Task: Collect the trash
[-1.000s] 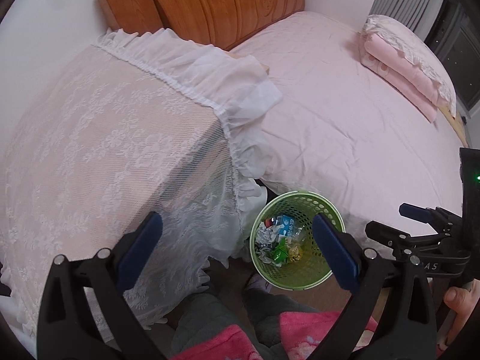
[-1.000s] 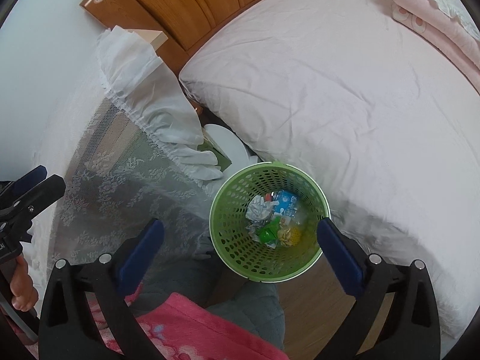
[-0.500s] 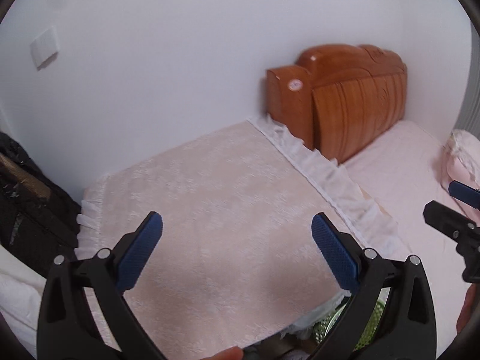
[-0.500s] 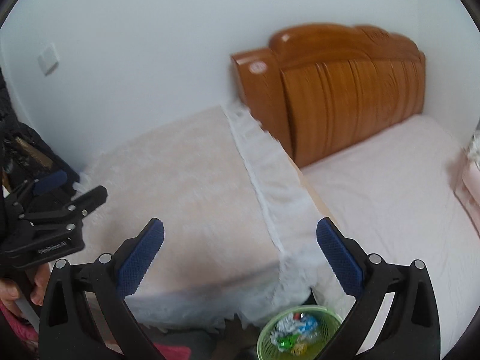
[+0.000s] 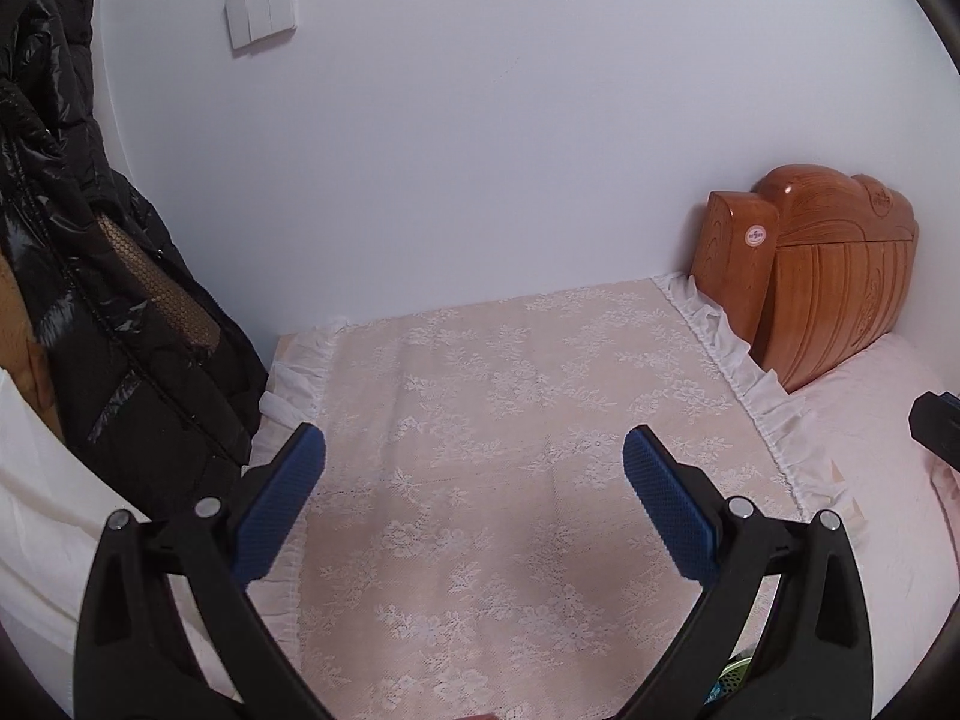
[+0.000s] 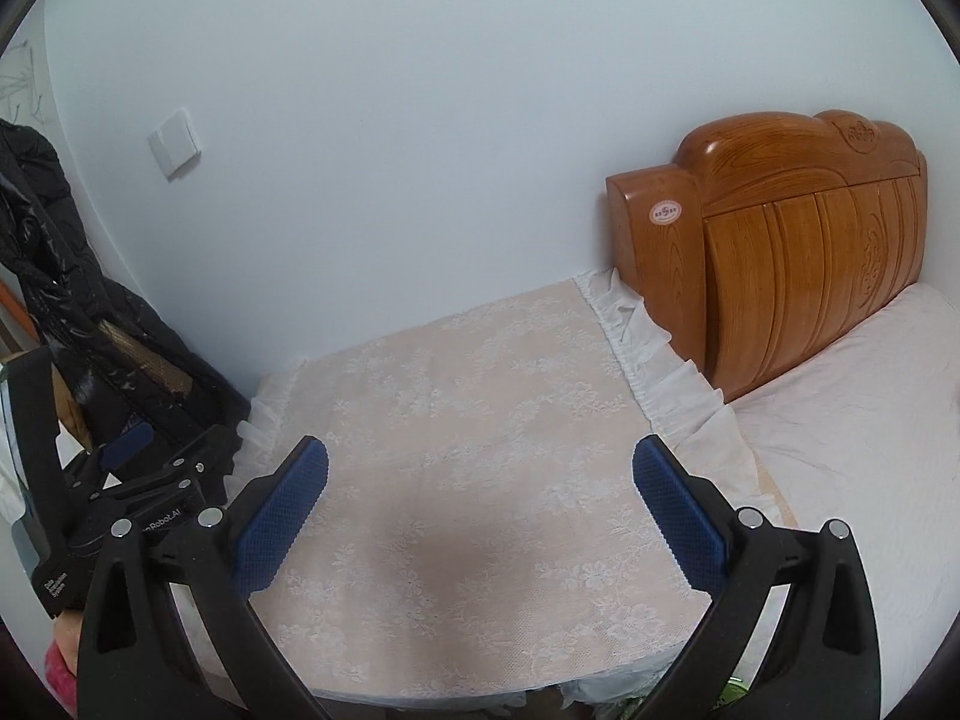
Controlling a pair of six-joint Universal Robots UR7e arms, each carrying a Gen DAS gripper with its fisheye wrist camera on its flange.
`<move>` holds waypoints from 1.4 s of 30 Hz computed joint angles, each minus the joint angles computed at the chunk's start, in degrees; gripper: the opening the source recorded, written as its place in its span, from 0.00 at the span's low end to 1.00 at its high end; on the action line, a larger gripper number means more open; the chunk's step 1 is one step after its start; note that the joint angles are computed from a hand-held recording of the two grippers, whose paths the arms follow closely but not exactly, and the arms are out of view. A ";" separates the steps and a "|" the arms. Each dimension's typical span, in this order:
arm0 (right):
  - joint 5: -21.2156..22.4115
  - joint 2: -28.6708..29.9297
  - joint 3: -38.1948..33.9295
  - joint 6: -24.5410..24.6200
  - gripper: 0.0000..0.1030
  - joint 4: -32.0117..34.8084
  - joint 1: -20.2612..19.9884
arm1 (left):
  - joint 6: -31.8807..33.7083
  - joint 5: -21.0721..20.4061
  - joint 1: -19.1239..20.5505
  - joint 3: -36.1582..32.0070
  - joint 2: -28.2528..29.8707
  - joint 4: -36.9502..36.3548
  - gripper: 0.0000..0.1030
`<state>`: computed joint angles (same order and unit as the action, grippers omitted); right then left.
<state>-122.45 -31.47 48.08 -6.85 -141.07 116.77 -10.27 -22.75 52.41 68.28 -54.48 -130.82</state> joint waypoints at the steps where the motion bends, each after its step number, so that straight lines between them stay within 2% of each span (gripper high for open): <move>1: -0.11 0.71 -0.94 0.37 0.98 0.85 0.06 | 0.07 -0.22 0.21 -0.14 0.03 0.17 0.93; 7: -0.72 4.08 -4.14 1.86 0.98 1.96 1.25 | -0.01 -1.06 0.73 -0.04 -0.31 0.42 0.93; 15: -1.49 5.91 -6.66 0.70 0.98 2.57 0.57 | -1.21 -2.22 1.10 -0.45 -0.28 2.15 0.93; 42: -2.37 4.03 -3.72 -0.55 0.98 1.18 0.60 | -2.64 -3.16 0.64 0.35 -0.60 3.64 0.93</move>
<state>-124.81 -27.44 44.37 -7.40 -139.89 117.37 -12.91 -25.91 53.04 68.63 -55.09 -127.18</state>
